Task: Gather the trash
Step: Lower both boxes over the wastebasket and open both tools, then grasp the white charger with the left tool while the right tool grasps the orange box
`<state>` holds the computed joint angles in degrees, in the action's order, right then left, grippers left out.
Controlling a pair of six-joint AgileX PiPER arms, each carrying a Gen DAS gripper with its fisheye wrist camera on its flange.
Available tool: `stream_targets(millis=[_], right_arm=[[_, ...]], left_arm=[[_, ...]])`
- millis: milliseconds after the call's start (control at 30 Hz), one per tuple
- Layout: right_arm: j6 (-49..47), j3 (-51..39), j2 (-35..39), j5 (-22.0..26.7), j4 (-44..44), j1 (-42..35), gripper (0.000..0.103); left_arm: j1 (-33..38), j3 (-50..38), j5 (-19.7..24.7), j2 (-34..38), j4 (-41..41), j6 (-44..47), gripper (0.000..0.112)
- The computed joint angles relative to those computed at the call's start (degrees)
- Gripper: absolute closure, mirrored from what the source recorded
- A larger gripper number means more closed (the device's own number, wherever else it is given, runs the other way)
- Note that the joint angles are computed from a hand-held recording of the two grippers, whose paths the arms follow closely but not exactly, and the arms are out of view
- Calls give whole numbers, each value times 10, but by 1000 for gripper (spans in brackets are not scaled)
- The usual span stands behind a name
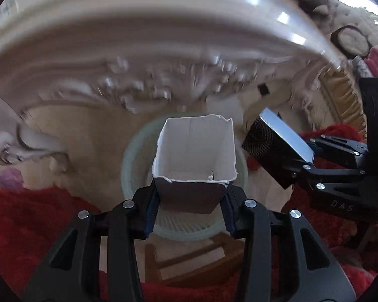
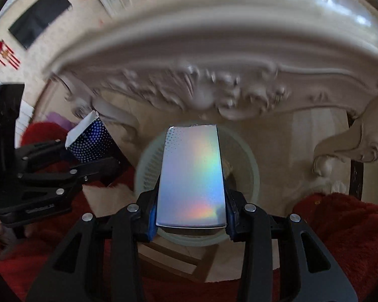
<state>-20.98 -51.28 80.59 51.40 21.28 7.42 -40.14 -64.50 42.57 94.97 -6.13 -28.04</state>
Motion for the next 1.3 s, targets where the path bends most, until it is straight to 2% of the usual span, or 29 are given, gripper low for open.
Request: stream_targets(millis=[67, 100, 167, 333, 433, 533, 633, 700, 733, 800, 933, 1000, 1133, 1233, 1300], right_arm=[[2, -3, 25, 2, -2, 5, 62], [2, -7, 40, 6, 2, 5, 48], [-4, 13, 33, -1, 4, -2, 38], [0, 22, 9, -1, -6, -20, 38], [-15, 12, -28, 19, 16, -42, 38], [-52, -10, -72, 27, 62, -75, 38], [-77, -52, -100, -7, 94, -91, 38], [-58, -87, -93, -56, 69, -76, 38], [-26, -124, -68, -84, 26, -56, 38], [5, -171, -30, -110, -9, -38, 38], [80, -319, 88, -115, -88, -1, 38], [102, -395, 146, -94, -126, 14, 38], [126, -563, 271, -21, -165, 34, 38], [132, -656, 337, 31, -176, 39, 38], [129, -678, 356, 41, -172, 40, 38]], left_arm=[[11, -13, 24, 34, -16, 10, 48], [14, -13, 31, 43, -24, 15, 46], [26, -13, 46, 61, -45, 28, 41], [50, 32, 16, 42, -82, 31, 41], [40, 53, 0, -13, -11, -46, 41], [19, 47, 8, -80, 116, -153, 41], [12, 3, 32, -113, 205, -204, 41], [24, -48, 47, -108, 247, -216, 39], [32, -71, 50, -101, 256, -212, 35], [52, -136, 64, -65, 284, -215, 34], [95, -239, 69, 2, 263, -181, 34], [104, -279, 75, 30, 254, -174, 34], [131, -366, 100, 91, 240, -137, 34], [163, -420, 113, 125, 203, -92, 34], [180, -441, 117, 141, 183, -75, 34]])
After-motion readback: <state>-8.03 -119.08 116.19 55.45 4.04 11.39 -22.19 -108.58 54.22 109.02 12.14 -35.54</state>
